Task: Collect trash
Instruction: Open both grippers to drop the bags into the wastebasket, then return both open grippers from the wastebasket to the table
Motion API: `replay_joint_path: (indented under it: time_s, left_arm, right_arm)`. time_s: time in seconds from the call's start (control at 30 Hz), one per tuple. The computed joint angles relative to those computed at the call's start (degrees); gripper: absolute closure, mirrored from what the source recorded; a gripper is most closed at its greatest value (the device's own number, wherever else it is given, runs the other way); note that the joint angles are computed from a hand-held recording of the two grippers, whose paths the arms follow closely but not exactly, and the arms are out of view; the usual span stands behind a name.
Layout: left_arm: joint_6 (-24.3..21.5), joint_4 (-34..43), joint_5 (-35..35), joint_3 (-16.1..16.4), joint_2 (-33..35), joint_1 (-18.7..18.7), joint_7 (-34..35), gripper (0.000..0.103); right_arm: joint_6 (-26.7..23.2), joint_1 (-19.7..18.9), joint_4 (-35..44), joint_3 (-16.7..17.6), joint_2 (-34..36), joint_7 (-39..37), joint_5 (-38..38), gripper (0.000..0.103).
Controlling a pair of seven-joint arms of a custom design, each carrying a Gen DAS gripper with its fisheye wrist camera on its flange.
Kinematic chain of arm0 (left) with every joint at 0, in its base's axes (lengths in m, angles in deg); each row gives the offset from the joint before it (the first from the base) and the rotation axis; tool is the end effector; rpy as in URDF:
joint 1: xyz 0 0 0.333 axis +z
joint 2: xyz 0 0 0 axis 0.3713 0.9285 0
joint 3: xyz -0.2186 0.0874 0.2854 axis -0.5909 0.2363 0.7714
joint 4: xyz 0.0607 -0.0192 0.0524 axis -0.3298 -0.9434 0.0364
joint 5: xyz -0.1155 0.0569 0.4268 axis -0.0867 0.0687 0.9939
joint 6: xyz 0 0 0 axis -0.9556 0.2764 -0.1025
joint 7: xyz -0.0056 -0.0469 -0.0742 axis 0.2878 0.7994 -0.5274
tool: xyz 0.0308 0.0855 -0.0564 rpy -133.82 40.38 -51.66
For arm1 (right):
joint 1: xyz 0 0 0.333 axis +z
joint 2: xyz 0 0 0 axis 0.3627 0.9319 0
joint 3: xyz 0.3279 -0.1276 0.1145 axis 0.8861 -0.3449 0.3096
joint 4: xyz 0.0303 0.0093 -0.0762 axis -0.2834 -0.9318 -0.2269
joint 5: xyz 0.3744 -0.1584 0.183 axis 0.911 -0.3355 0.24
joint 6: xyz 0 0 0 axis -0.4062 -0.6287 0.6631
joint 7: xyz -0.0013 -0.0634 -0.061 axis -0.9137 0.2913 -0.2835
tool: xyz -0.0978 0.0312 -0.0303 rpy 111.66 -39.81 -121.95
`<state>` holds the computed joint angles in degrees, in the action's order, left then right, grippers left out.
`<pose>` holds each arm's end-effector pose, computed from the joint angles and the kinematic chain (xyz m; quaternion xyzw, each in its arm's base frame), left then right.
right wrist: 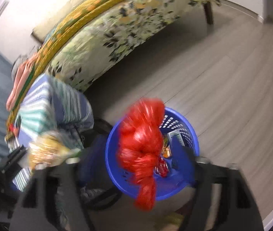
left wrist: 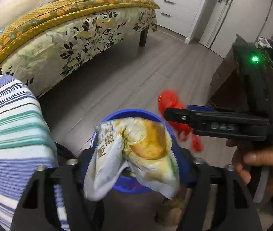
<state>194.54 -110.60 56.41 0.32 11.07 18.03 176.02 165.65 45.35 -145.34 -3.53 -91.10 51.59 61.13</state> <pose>0.4454 -0.0073 0.5107 -0.4450 0.8516 -0.2682 0.0691 0.3974 0.2686 0.4571 -0.5488 0.7681 -0.0264 0.3289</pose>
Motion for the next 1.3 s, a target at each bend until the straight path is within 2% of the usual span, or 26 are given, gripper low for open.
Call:
replay_joint_path:
  time_s: [0.03,0.1,0.17,0.23,0.3,0.33,0.47,0.53,0.6,0.67,0.77,0.9,1.03,1.13,1.23,1.3]
  left_arm:
    - [0.8,-0.3,-0.5,0.0,-0.4,0.0,-0.2,0.02]
    - [1.0,-0.1,-1.6,0.6,-0.9,-0.1,-0.3,0.014]
    - [0.3,0.2,-2.7,1.8,-2.2,0.0,0.1,0.012]
    - [-0.5,0.1,-2.9,2.8,-4.3,0.5,0.9,0.011]
    - [-1.5,-0.1,-2.8,4.3,-6.6,1.2,2.2,0.009]
    - [-2.2,-0.5,-2.6,5.0,-7.8,1.7,2.8,0.009]
    - [-4.0,-2.0,-0.3,8.5,-11.5,5.4,5.8,0.007]
    - [-3.5,-3.0,2.0,9.9,-12.3,8.6,6.8,0.007]
    - [-3.3,-3.1,4.3,11.6,-12.2,11.9,7.9,0.007]
    - [-2.6,-2.6,5.9,13.4,-11.1,14.8,9.2,0.007]
    - [-1.4,-1.0,7.3,15.7,-8.8,18.6,11.0,0.007]
    - [0.5,2.5,7.5,18.2,-3.7,22.6,13.7,0.007]
    - [2.9,6.6,6.3,19.0,2.4,25.7,15.8,0.007]
    - [3.7,9.4,4.7,18.8,6.6,27.7,17.1,0.007]
    - [3.3,11.1,4.0,17.8,9.5,29.9,17.2,0.007]
    - [1.4,12.1,2.7,17.6,10.5,31.0,17.7,0.006]
  right_arm:
    - [1.0,0.2,-0.6,-0.4,-0.5,0.2,0.7,0.027]
    - [1.3,-1.6,-1.1,1.0,-1.5,1.9,-0.4,0.027]
    - [-0.5,-5.8,-1.2,4.7,-3.1,5.2,-4.5,0.026]
    - [-2.7,-8.2,-0.6,7.0,-4.0,8.0,-8.1,0.025]
    - [-5.3,-10.6,0.1,9.9,-5.1,11.6,-12.4,0.014]
    - [-7.0,-12.1,0.8,12.0,-5.9,13.9,-15.4,0.013]
    - [-10.8,-14.5,4.2,17.1,-6.1,18.9,-25.9,0.013]
    - [-12.5,-14.7,6.3,18.8,-5.2,20.3,-30.5,0.013]
    - [-14.9,-15.1,9.4,21.9,-3.7,22.2,-36.5,0.012]
    - [-17.0,-14.7,12.5,24.8,-1.6,24.2,-41.4,0.012]
    - [-17.2,-12.7,17.0,27.2,2.9,26.0,-46.4,0.012]
    - [-19.2,-9.1,26.3,30.3,12.8,25.5,-52.9,0.012]
    - [-22.1,-4.1,37.4,30.4,24.8,22.5,-56.4,0.012]
    - [-25.1,-0.3,45.1,29.2,32.5,18.2,-55.4,0.012]
    - [-28.0,3.4,52.3,27.6,39.0,15.1,-53.5,0.012]
    - [-29.3,5.6,54.6,26.1,40.8,14.1,-53.1,0.012]
